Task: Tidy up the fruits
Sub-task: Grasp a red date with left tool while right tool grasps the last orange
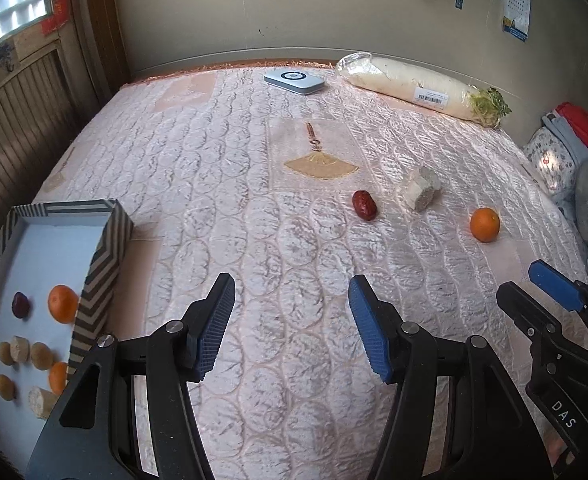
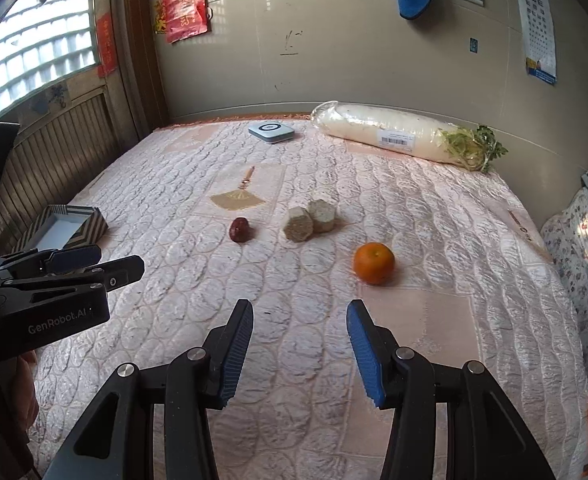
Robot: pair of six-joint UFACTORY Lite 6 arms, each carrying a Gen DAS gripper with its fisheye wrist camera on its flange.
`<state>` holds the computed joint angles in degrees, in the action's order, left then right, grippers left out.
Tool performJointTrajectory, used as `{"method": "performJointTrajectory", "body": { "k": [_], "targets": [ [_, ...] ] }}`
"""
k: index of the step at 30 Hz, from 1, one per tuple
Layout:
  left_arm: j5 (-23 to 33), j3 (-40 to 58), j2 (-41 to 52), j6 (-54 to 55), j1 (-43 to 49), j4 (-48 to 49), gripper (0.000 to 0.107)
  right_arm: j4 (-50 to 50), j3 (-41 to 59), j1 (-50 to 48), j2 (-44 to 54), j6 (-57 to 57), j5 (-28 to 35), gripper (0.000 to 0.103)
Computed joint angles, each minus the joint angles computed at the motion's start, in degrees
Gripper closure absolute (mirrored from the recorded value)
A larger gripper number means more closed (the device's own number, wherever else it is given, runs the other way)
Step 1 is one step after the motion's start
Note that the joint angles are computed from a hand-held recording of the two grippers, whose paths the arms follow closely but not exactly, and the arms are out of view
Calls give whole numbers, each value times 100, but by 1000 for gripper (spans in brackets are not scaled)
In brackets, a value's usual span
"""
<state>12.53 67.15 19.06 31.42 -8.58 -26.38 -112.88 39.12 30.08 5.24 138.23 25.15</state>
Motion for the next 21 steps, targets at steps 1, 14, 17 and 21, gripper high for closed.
{"method": "performJointTrajectory", "body": {
  "k": [1,14,17,21],
  "targets": [
    [36,115,100,-120,-46,80,47,-84,-60,-100,-37,40,-29,56],
    [497,1610,1284,-1664,-488,1266,47,-1690,27,-1346,307,952,-530,56],
    [680,1992,1582,-1804,-523,1338,47,-2211,343,-1592,589,1268,-706,56],
    [849,2437,1902,-2084,-559,1539,47,-1974,907,-1762,1079,777,-884,56]
  ]
}}
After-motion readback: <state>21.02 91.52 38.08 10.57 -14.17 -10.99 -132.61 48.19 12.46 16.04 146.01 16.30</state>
